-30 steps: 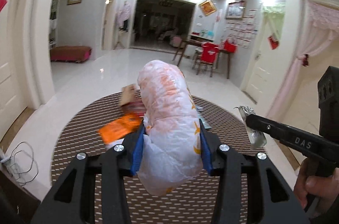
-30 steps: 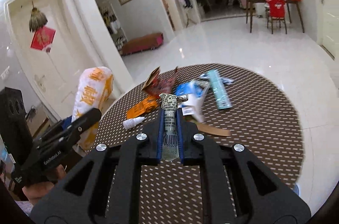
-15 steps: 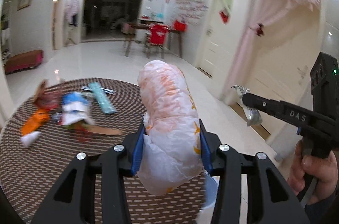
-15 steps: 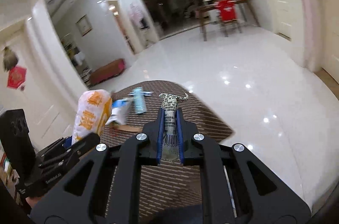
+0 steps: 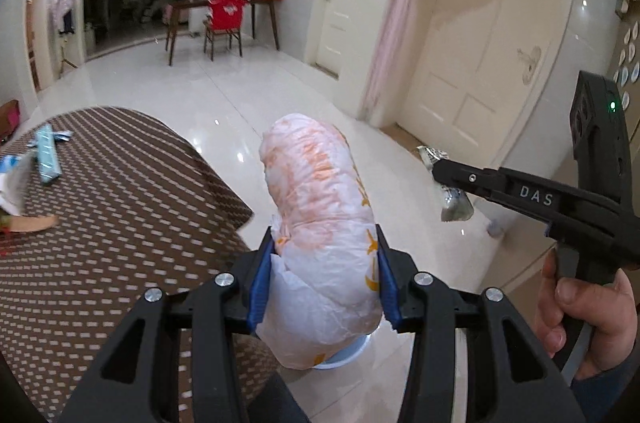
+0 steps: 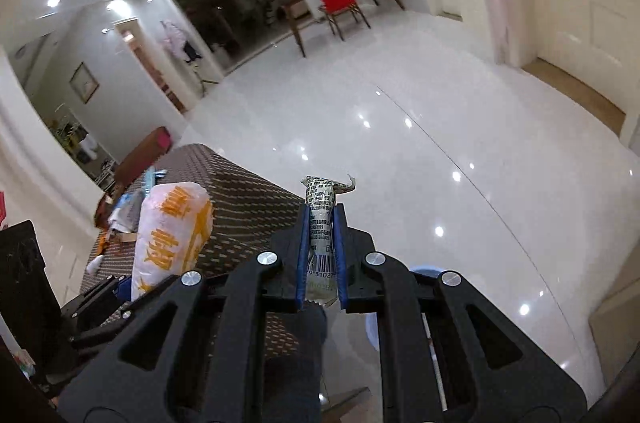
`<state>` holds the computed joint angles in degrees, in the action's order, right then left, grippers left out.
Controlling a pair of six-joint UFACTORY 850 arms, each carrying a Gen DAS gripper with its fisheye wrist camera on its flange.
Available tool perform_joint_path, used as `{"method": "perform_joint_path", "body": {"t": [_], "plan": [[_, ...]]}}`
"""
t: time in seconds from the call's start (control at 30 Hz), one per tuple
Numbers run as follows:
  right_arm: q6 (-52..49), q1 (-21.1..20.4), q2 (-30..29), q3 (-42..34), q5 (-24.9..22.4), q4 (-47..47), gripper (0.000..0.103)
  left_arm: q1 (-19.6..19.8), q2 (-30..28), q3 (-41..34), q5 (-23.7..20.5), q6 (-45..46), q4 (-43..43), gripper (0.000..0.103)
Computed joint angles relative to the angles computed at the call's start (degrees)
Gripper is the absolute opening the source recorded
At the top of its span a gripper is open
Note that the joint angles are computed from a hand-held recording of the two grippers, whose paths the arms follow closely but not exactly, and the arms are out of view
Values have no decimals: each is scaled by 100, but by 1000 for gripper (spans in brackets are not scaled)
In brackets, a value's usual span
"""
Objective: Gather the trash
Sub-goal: 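Carry both items over the wastebasket and open both tools to drop them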
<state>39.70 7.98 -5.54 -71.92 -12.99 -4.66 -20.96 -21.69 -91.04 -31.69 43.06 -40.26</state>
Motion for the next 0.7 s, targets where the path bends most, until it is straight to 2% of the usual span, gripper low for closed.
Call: {"method": "perform_joint_path", "body": {"t": [0.33,0.53,0.57,0.63,0.67,0.7], "plan": [[-1989,-453,-242,563,-146,2498,12,-413,-969,-655,-479,-1146,1495,45],[-3253,-706,-467,642,-337,3927,12,-567,-1575,-1265,-912,-1589,2067,46],[-3446,-752,-526,612,-380,4121,13,-607,-1712,-1450,-1051,-1650,2142,48],[-3640,-814,-613,608,-423,4341,15,-628,-1917,-1712,-1311,-1734,2278,61],[-3668,-836,-664,600,-440,4399,15,-627,-1963,-1771,-1370,-1814,2413,77],[-3738,-862,-701,598,-485,4508,25,-651,-1992,-1799,-1321,-1999,2603,86]]}}
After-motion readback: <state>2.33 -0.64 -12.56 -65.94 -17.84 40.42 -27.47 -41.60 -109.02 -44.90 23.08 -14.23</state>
